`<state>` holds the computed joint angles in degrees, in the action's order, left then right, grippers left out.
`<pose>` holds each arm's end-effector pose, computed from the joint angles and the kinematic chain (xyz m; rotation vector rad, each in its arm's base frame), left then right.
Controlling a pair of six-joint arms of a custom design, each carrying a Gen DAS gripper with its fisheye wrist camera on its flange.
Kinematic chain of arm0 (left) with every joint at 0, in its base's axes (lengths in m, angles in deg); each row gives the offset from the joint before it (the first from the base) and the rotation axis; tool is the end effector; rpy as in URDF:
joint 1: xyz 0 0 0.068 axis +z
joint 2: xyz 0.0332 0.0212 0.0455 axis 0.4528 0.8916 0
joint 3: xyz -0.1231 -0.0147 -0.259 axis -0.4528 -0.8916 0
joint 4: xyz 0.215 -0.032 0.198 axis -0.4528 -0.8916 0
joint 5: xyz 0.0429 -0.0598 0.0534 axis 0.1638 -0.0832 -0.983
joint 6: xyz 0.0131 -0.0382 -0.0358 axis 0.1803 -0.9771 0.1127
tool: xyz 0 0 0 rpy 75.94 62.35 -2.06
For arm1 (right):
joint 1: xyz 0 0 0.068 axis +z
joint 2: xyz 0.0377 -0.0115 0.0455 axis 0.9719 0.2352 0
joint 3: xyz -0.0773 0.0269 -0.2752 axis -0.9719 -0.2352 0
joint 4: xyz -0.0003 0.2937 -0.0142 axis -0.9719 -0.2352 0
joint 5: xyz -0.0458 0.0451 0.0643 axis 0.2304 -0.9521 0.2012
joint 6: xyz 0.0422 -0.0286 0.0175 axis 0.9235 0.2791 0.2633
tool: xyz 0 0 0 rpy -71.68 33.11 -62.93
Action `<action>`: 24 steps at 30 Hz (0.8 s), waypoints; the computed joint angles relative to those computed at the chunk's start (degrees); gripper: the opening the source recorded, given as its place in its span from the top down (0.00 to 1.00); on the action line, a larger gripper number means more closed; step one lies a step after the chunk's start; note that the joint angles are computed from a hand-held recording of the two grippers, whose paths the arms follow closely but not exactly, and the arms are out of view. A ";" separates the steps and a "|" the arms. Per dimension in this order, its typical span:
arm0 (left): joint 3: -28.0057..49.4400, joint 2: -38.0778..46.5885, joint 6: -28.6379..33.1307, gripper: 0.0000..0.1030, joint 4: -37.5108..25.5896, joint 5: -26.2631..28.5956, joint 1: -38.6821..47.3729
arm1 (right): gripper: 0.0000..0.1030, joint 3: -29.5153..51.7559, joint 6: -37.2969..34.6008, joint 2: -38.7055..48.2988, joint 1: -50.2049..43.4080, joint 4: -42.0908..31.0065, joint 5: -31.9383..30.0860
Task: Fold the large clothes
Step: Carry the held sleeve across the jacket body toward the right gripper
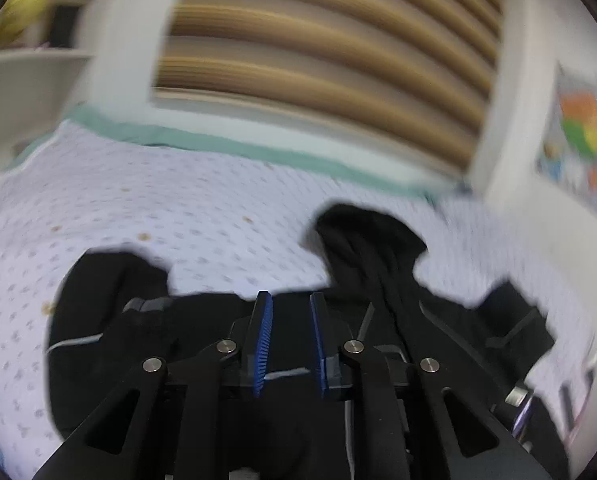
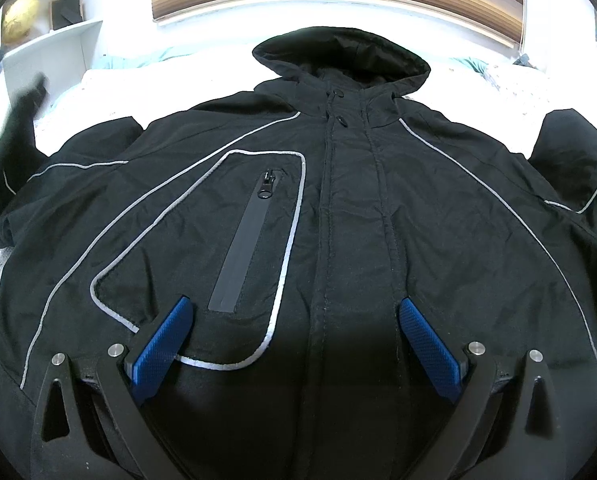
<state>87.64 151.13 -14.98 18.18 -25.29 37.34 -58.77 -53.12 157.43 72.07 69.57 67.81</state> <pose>0.3387 0.0459 0.2336 0.1372 2.1208 -0.3655 0.2710 -0.0164 0.1502 -0.1026 2.3481 0.0423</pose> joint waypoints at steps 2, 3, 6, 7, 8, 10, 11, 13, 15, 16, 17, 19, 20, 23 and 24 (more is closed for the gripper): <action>-0.57 0.99 0.99 0.81 0.75 -7.08 -4.34 | 0.00 0.05 0.03 0.04 -0.18 0.00 -0.32; -1.36 0.84 0.54 0.80 1.16 -8.22 -4.70 | 0.00 0.09 0.13 0.07 -0.22 -0.02 -0.46; -3.64 -0.27 0.80 0.43 2.05 -11.76 -0.47 | 0.00 0.10 0.31 0.16 -0.01 0.01 -0.35; -4.73 -0.90 1.08 0.22 3.12 -12.43 1.92 | 0.00 0.05 0.35 0.14 -0.10 0.08 -0.60; -6.02 -1.25 0.93 0.20 5.63 -12.89 5.36 | 0.00 0.02 0.36 0.17 -0.27 0.16 -0.96; -6.62 -1.15 2.46 0.20 6.70 -11.91 9.84 | 0.00 -0.12 0.52 0.16 -0.55 0.42 -1.62; -5.27 0.32 4.10 0.20 5.72 -11.19 11.69 | 0.00 -0.12 0.61 0.20 -0.64 0.44 -1.84; -1.69 4.33 7.60 0.20 1.87 -8.72 13.69 | 0.00 -0.05 0.72 0.33 -0.71 0.53 -2.02; -0.55 7.07 10.11 0.20 1.35 -9.48 12.36 | 0.00 0.05 0.75 0.43 -0.59 0.45 -1.86; -0.41 8.19 11.14 0.20 1.95 -10.08 11.45 | 0.00 0.06 0.66 0.38 -0.69 0.40 -1.94; 0.08 9.75 11.87 0.20 2.31 -10.88 10.07 | 0.00 0.09 0.64 0.41 -0.72 0.38 -1.99; 2.17 14.86 13.25 0.20 2.36 -15.10 7.09 | 0.00 0.07 0.63 0.39 -0.77 0.37 -2.09; 4.71 18.17 14.14 0.20 1.31 -18.56 5.85 | 0.00 0.08 0.67 0.37 -0.75 0.31 -2.07; 9.22 27.16 14.41 0.22 4.90 -34.33 2.10 | 0.00 0.03 0.65 0.26 -0.72 0.29 -2.00; 9.63 28.86 14.74 0.36 7.31 -36.52 1.76 | 0.00 0.01 0.71 0.27 -0.71 0.35 -2.01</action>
<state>97.27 179.99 -0.24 25.49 -61.81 39.10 -58.76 -52.41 157.71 71.36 69.92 65.80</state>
